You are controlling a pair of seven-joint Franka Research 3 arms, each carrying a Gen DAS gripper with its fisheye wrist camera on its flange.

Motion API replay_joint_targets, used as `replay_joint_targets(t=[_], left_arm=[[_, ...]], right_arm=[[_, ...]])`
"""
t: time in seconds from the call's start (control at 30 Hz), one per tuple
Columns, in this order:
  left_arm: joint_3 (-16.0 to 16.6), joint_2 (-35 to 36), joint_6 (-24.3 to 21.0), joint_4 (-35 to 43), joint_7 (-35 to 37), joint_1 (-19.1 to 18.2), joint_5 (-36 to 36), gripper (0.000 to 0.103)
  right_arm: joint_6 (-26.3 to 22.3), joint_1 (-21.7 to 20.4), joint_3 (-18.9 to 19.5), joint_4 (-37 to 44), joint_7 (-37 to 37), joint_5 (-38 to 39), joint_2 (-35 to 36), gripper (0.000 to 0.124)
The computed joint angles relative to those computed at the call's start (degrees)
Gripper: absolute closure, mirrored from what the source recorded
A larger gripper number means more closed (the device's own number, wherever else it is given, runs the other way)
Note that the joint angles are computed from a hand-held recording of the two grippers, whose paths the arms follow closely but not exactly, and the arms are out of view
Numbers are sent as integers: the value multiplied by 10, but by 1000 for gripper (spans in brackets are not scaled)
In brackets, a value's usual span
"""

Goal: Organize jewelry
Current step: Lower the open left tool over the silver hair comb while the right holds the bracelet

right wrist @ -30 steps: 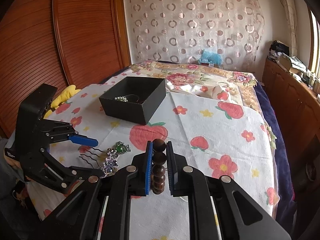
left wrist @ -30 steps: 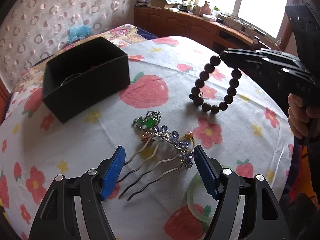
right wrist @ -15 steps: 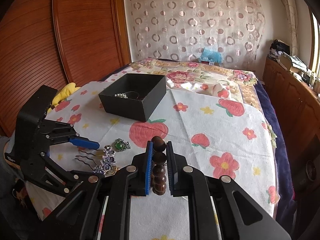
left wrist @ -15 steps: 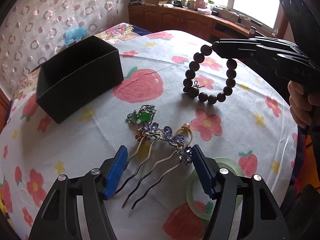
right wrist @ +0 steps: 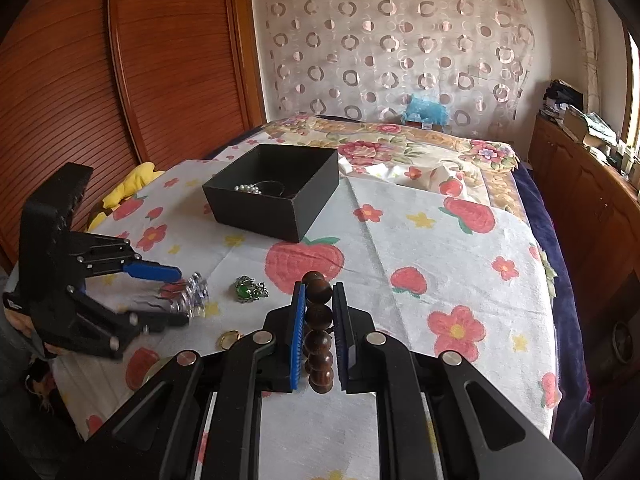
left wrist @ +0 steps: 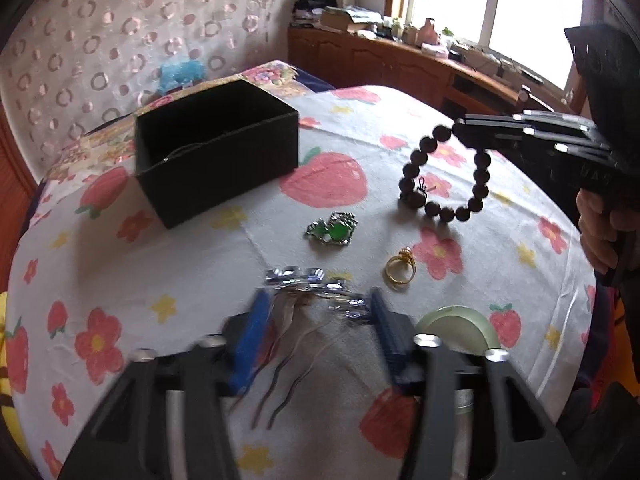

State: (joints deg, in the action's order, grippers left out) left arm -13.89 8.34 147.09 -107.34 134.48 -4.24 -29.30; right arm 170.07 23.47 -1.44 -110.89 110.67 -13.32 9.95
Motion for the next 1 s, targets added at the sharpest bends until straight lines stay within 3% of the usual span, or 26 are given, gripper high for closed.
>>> replay_joint_targets(t=[0.3,0.37,0.47,0.67,0.8,1.0], left_arm=[[2,1,15,-2,-21,-2,44,61],[1,-2,20,-4,-14,0,43,43],[3,6,-7,14,-2,3,46,37],[6,40,-45,51,-29,1,114,35],[-4,45,-47,55,-10,11,98,35],[-8,43,-20,47,-3,16,82,49]], right_arm=[[-8,2,2,8,-5,3,3,109],[-9,3,1,8,-3,1,3,109],[-11,3,2,11,-2,0,4,109],[-11,3,2,11,-1,0,4,109],[-13,3,3,13,-3,2,6,109],[-12,2,3,11,-7,6,6,109]])
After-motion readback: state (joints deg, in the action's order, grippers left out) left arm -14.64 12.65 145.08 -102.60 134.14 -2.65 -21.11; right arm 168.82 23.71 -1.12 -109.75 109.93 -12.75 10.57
